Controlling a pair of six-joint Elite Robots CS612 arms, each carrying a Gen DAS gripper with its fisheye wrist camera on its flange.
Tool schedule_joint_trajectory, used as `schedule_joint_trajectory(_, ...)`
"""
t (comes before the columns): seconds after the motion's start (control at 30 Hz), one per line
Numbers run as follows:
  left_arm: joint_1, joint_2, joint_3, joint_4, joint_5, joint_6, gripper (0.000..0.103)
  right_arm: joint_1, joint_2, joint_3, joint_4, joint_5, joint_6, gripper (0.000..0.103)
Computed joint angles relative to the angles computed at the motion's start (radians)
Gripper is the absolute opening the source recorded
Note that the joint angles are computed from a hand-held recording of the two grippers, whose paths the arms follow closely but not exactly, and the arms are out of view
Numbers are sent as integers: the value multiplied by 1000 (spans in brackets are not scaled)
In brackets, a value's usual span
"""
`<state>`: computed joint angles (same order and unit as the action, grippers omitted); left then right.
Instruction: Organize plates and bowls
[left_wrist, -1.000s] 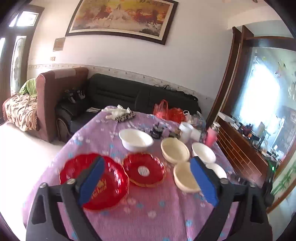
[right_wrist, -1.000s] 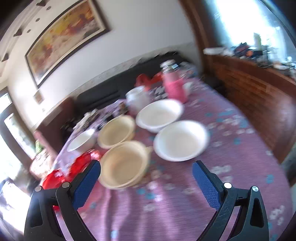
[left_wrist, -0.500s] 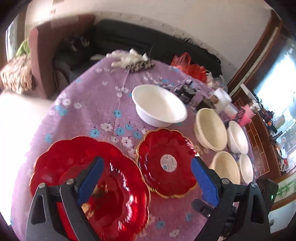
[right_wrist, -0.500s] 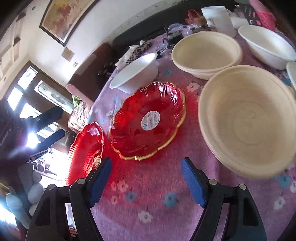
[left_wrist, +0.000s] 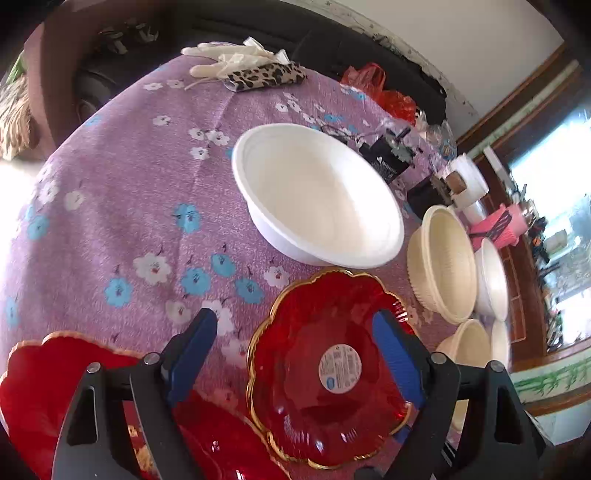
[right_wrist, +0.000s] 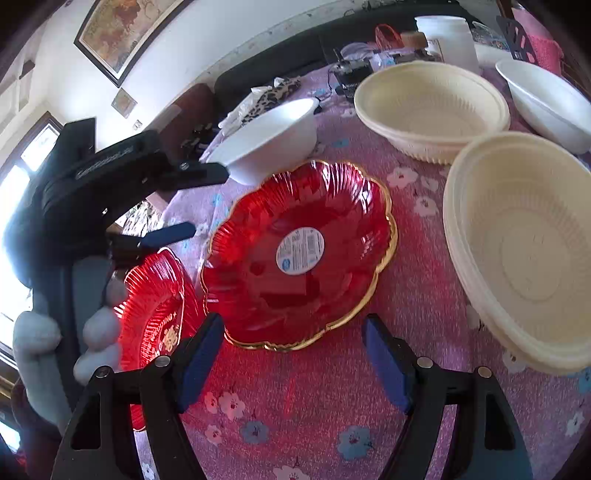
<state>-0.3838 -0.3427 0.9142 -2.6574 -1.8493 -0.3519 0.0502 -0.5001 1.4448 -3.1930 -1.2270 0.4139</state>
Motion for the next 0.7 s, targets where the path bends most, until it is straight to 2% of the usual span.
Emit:
schedule_joint_trajectory(0.13,-5,33,-78,119,-20,59,73,-3,16,-27,31,10,33,82)
schedule_joint_trajectory(0.2,-13,42,-102,159,13,85,70,1,22,-39,23,-13,43,82)
schedule_joint_trajectory(0.27,-18,53,-130,210,33,110,60,8,30,-57,27,-39,50,82)
schedule_joint_trajectory(0.37,-26,54,-141,246,81,145,53,21,42,-86,35,-96,46,79)
schedule_joint_trajectory(0.4,-27,53,-141,250,95,153,50,25,43,-89,32,-117,42,76)
schedule_joint_trajectory(0.5,-34,48,-136,261,150,188,41,34,49,-96,22,-184,31,52)
schedule_joint_trajectory(0.53,-35,42,-126,255,168,198,38,34,49,-94,18,-202,33,38)
schedule_joint_trajectory(0.57,-34,38,-119,249,173,203,35,30,50,-92,15,-203,42,29)
schedule_joint_trajectory(0.63,-28,29,-101,222,155,199,30,20,52,-87,-2,-175,69,27)
schedule_joint_trajectory(0.7,-21,19,-79,200,137,189,29,17,52,-86,-6,-168,68,26)
